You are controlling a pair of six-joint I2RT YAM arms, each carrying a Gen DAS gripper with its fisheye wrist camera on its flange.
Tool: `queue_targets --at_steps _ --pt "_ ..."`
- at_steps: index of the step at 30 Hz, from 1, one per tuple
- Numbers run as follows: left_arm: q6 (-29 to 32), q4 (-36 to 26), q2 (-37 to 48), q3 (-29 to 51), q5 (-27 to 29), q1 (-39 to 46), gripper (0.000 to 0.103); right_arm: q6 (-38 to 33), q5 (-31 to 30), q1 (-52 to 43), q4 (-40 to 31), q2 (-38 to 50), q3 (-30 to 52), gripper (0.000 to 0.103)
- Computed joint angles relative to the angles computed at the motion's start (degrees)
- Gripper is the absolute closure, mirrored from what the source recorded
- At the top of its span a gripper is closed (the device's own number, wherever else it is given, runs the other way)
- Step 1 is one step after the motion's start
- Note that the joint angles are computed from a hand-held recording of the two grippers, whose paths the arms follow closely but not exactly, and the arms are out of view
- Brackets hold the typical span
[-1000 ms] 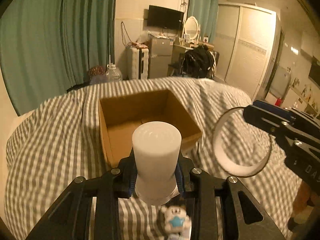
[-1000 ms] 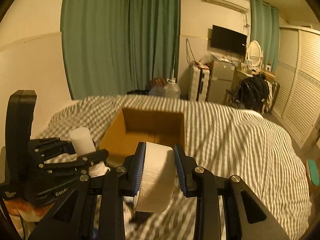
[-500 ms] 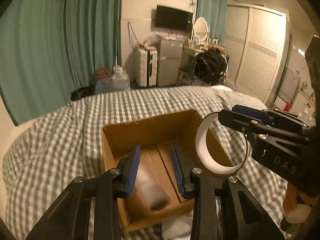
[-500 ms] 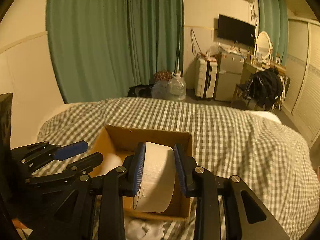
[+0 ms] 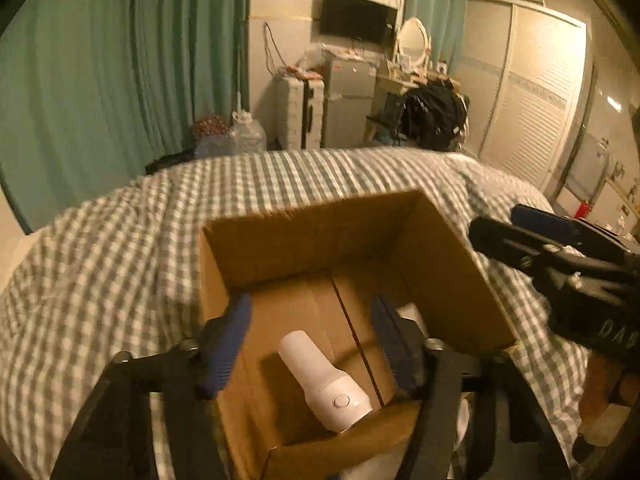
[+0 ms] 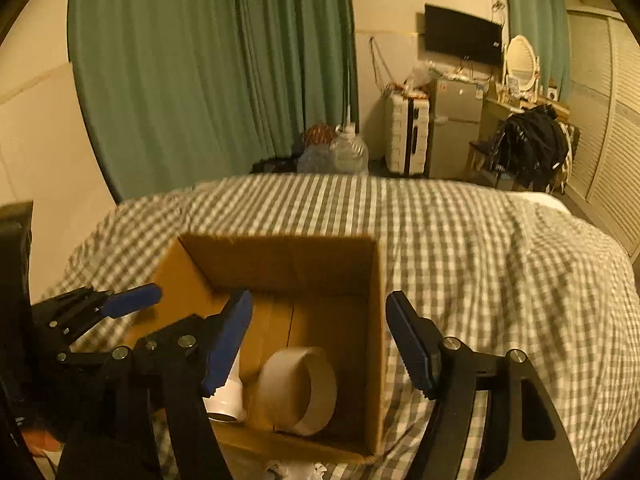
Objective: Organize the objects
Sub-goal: 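Lower the bottle and tape roll into the cardboard box and open both grippers, then grasp the blue tissue pack with the left gripper while the right gripper grasps the toothpaste tube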
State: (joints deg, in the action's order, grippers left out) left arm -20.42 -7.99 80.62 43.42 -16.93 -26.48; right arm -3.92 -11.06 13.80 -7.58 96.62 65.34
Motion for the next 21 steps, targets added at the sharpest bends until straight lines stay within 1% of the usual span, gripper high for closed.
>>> queue_targets --at_steps 2,5,7,9,12,14,16,17,21 --pt "-1.2 -3.6 -4.8 -0.5 -2.8 -2.0 0.021 0.1 0.5 0.0 -1.0 -4.3 -1.7 0.029" --pt "-2.8 -8.7 -10.7 -0.4 -7.6 -5.3 0.012 -0.9 0.9 -0.1 -4.5 -11.1 -3.6 0.025" --pt "-5.1 -13.8 -14.7 0.8 -12.1 -8.9 0.009 -1.8 1.2 -0.1 -7.0 -15.6 -5.0 0.022" --pt "-7.9 -19.0 -18.5 2.2 -16.5 -13.4 0.008 -2.6 1.6 -0.1 -10.4 -21.8 -6.5 0.022" --pt "-11.7 -25.8 -22.0 4.9 -23.1 -19.6 0.005 -3.3 1.9 0.1 -15.4 -30.0 -7.4 0.018" --pt "-17.0 -31.8 -22.5 7.7 -29.1 -25.2 0.003 -3.5 1.7 0.0 -19.3 -35.4 -7.4 0.017" --pt "-23.8 -39.3 -22.9 10.6 -33.9 -31.1 0.003 -3.6 1.2 -0.2 -23.2 -40.0 -7.0 0.014" --pt "-26.1 -41.7 -23.0 11.3 -35.1 -32.8 0.003 -3.9 0.8 -0.4 -25.3 -42.4 -6.9 0.014" --pt "-43.8 -58.2 -20.7 15.7 -41.2 -43.7 0.002 -5.0 0.5 -0.6 -31.9 -51.0 -7.8 0.013"
